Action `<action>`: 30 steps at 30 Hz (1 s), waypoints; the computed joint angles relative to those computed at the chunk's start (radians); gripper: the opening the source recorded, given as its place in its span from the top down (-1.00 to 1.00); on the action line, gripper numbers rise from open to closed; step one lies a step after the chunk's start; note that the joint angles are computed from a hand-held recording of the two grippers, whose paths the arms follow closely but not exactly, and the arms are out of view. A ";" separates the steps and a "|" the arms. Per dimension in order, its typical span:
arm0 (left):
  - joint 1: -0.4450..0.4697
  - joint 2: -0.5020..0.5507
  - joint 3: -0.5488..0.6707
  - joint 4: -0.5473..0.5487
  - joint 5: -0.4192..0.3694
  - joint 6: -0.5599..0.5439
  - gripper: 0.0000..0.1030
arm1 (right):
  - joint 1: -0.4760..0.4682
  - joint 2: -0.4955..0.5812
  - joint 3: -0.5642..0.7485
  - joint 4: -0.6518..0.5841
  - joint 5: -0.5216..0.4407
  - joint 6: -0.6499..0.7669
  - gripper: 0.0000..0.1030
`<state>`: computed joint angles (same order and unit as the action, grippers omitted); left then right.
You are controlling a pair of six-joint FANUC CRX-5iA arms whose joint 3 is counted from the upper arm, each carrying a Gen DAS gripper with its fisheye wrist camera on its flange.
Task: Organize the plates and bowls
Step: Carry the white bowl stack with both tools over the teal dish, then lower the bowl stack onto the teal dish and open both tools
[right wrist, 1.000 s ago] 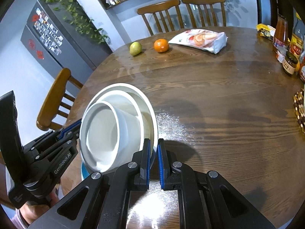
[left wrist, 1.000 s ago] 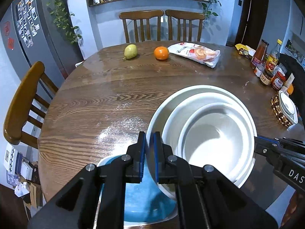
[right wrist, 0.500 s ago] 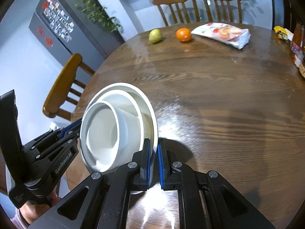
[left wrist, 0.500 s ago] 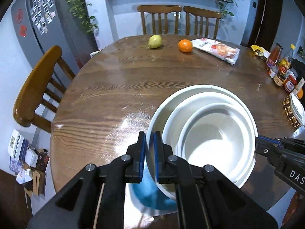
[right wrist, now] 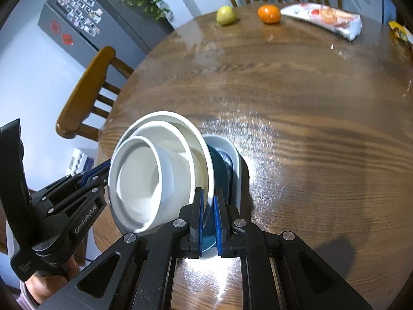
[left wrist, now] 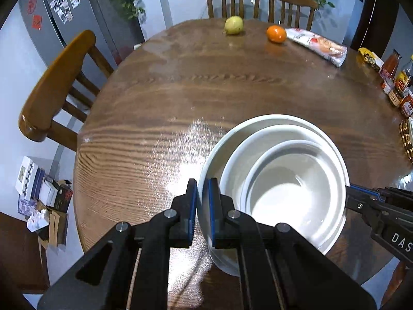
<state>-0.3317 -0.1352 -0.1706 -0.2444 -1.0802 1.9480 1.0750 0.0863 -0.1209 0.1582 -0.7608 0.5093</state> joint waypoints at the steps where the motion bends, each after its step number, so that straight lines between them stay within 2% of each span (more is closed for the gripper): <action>1: 0.002 0.007 0.001 0.003 -0.001 -0.006 0.93 | -0.003 0.005 0.005 -0.012 -0.004 0.004 0.78; 6: -0.003 0.027 0.020 -0.003 0.003 -0.012 0.94 | -0.027 0.018 0.026 -0.061 -0.012 0.011 0.78; 12: -0.010 0.057 0.046 -0.019 0.018 -0.013 0.94 | -0.046 0.020 0.016 -0.052 0.012 -0.024 0.78; 26: 0.000 0.137 0.111 -0.013 0.076 -0.017 0.93 | -0.093 0.049 0.033 0.020 0.031 -0.045 0.78; 30: -0.005 0.155 0.125 -0.030 0.097 -0.011 0.93 | -0.091 0.061 0.027 0.088 0.041 -0.076 0.78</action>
<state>-0.3364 0.0202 -0.0458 -0.2742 -0.9835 1.9369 0.9844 0.1470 -0.0940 0.2458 -0.7201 0.4331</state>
